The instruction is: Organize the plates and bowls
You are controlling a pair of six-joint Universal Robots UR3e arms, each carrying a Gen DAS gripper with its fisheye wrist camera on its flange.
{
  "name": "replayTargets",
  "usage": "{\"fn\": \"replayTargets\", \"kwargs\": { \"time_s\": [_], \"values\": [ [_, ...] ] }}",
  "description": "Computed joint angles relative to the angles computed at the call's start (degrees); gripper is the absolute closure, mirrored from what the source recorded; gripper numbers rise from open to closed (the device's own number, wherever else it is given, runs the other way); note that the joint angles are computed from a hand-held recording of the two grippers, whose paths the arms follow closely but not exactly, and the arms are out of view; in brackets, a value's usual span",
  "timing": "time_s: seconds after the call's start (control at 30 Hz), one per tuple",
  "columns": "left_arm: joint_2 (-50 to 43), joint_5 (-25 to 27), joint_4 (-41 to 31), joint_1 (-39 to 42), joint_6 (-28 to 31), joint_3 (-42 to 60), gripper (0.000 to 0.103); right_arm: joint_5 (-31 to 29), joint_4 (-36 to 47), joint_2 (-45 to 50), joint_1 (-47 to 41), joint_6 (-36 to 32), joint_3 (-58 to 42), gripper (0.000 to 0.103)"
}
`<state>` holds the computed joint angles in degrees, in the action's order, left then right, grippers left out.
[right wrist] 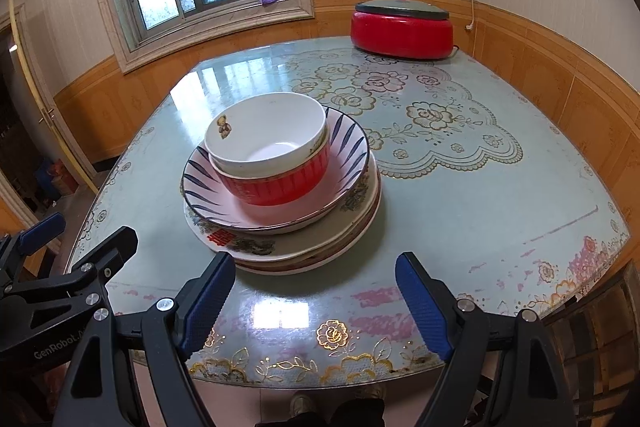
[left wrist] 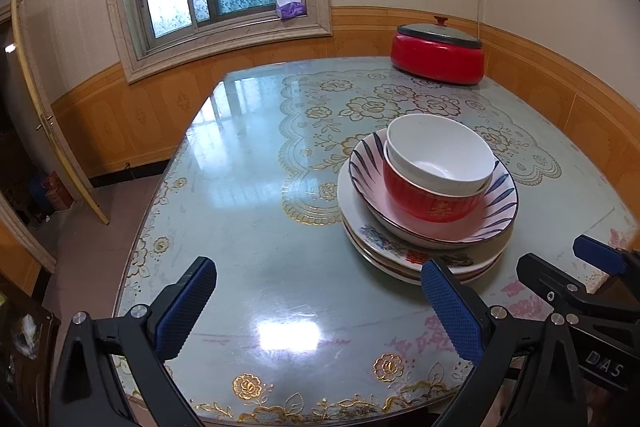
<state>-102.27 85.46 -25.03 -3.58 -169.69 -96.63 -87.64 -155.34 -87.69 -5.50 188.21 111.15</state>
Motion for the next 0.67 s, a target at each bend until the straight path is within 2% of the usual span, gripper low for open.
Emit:
{"fn": "replayTargets", "kwargs": {
  "time_s": [0.67],
  "values": [
    [-3.87,0.95,-0.32,-1.25,-0.04,4.21,0.0,0.51,0.54,2.82,-1.15,-0.28,-2.9,0.019]
  ]
}}
